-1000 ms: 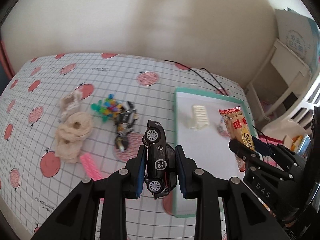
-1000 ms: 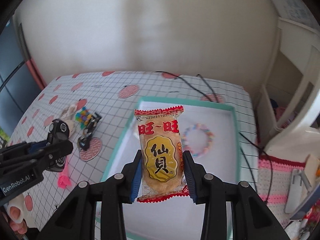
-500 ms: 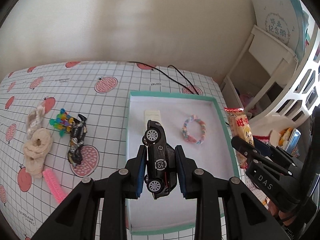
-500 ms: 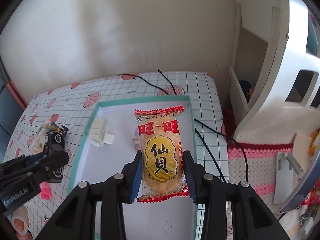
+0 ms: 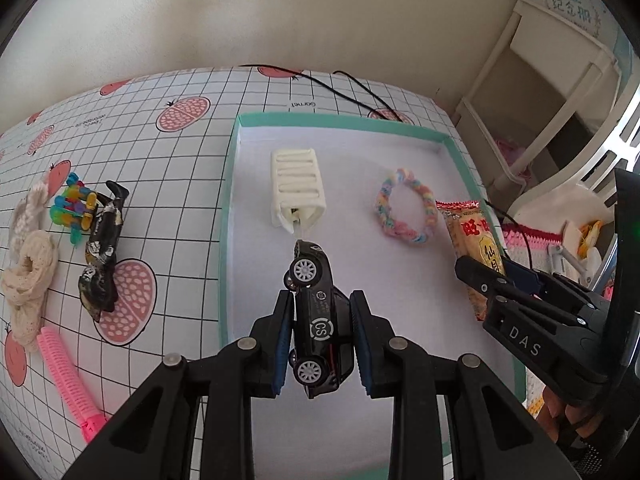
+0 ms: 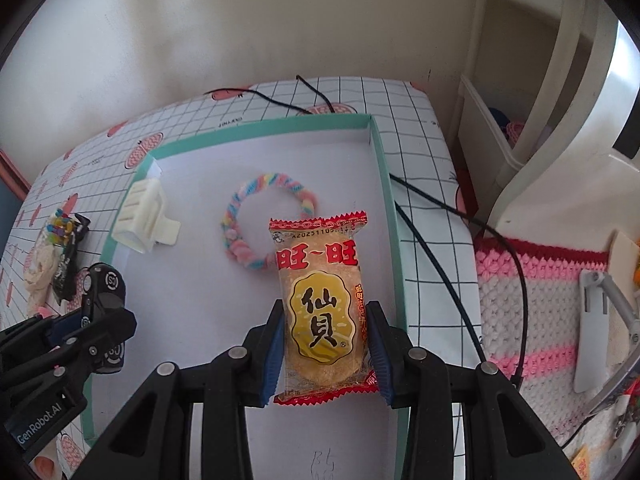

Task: Organize objects
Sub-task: 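Carry the toy car and snack packet over the teal tray, then lower the car and packet into the tray and open both tools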

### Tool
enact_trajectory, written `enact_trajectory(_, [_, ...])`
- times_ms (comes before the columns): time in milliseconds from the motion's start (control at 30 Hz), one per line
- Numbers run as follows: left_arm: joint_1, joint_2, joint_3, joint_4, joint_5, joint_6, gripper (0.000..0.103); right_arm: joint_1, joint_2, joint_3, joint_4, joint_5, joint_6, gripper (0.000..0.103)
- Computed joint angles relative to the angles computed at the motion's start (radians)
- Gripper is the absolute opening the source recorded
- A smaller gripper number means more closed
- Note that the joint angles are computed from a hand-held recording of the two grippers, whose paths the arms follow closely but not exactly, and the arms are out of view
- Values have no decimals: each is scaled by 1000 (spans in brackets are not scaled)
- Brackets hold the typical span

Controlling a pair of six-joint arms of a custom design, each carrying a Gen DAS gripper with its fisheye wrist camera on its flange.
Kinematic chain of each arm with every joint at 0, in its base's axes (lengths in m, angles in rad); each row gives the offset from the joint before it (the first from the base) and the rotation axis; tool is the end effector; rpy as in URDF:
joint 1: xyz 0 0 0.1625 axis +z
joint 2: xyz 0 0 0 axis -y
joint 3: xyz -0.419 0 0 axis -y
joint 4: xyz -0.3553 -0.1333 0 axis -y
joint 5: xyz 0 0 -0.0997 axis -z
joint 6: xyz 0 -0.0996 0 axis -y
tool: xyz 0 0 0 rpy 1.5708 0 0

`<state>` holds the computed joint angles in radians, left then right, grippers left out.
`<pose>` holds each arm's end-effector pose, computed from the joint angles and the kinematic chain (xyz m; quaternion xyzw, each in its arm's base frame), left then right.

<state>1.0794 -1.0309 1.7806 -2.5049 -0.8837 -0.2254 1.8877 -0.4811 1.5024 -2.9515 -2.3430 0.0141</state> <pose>-0.1040 -0.6107 0.2224 0.0936 0.9334 -0.1988 0.2837 0.2711 -0.6219 0.0217 0.0709 -0.9112 0.2244 0.3382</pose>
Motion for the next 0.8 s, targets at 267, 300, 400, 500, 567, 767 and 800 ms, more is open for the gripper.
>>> enact_trajectory(267, [17,22,-13,8,-3,6,29,-1,15,-14,11,-9,-2,41])
enact_trajectory(300, [17,24,-12,6,0,8,29,-1,15,-15,12,-10,-3,41])
enact_trajectory(400, [23,30,-15,11,3,7,29,-1,15,-19,18,-9,-1,41])
enact_trajectory(500, [28,36,-20,19,5,2,29,-1,15,-19,19,-9,-1,41])
enact_trajectory(567, [31,38,-23,25,7,-1,29,-1,16,-21,23,-11,0,42])
enact_trajectory(767, [34,40,-30,40,5,-8,30,0,18,-28,34,-14,0,42])
enact_trajectory(800, [34,39,-30,42,3,-9,30,0,18,-29,36,-14,0,42])
